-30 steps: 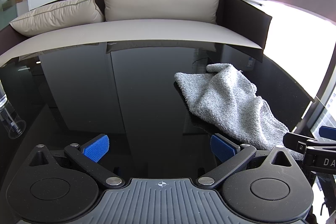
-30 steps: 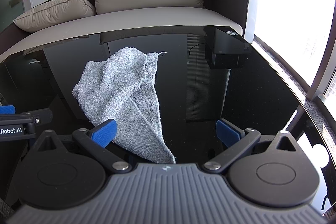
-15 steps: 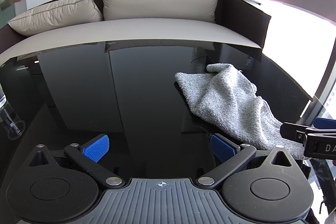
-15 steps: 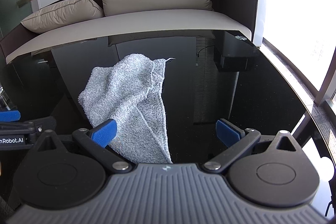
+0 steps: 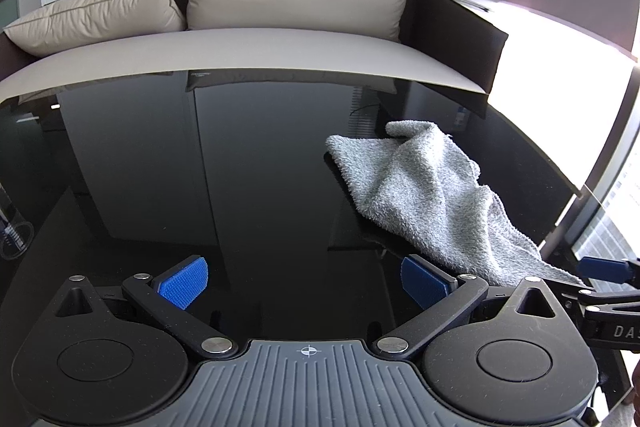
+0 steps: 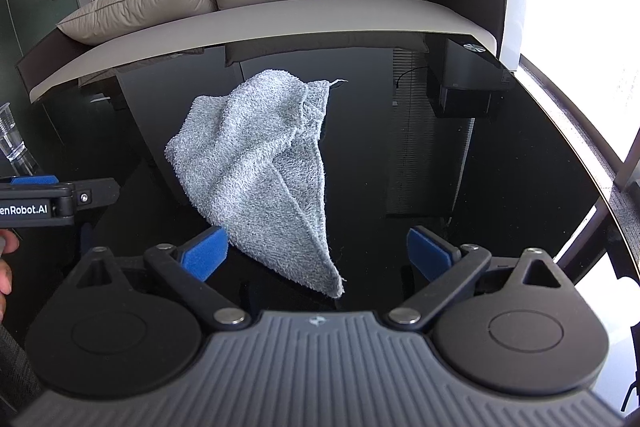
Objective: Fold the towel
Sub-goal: 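Grasp an edge of the grey towel with the right gripper, then lift the towel up off the table with the right gripper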
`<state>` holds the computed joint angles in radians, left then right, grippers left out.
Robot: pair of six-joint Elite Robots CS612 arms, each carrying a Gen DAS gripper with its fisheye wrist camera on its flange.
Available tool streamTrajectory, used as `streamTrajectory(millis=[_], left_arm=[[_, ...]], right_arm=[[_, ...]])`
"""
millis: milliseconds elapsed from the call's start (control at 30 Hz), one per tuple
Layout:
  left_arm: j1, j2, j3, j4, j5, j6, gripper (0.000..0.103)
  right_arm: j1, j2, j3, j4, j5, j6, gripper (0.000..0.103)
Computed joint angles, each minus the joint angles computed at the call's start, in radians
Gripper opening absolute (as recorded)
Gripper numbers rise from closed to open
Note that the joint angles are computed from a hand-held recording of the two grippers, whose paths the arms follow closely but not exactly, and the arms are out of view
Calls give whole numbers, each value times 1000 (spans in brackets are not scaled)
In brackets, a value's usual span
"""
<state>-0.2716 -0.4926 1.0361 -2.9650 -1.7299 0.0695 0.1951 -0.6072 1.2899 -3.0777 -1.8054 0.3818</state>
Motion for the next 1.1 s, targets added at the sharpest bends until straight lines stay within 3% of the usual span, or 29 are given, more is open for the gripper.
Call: streamTrajectory(millis=[100, 300, 333, 433, 567, 800, 1100], left_arm=[[-2, -1, 4, -2, 14, 6, 102], [-1, -2, 9, -8, 24, -8, 102], [0, -3, 9, -10, 18, -12, 102], [3, -3, 12, -20, 7, -24, 102], [12, -1, 5, -12, -46, -23, 102], [14, -5, 10, -6, -63, -6, 102], [16, -7, 19, -15, -122, 28, 102]], right_arm=[[-2, -2, 4, 6, 11, -5, 65], [-1, -9, 14, 7, 16, -16, 33], [-1, -10, 15, 7, 19, -16, 22], [0, -14, 22, 2, 26, -16, 5], [3, -17, 28, -41, 19, -10, 2], [2, -24, 12, -149, 24, -7, 2], [-1, -43, -68, -158, 47, -148, 2]])
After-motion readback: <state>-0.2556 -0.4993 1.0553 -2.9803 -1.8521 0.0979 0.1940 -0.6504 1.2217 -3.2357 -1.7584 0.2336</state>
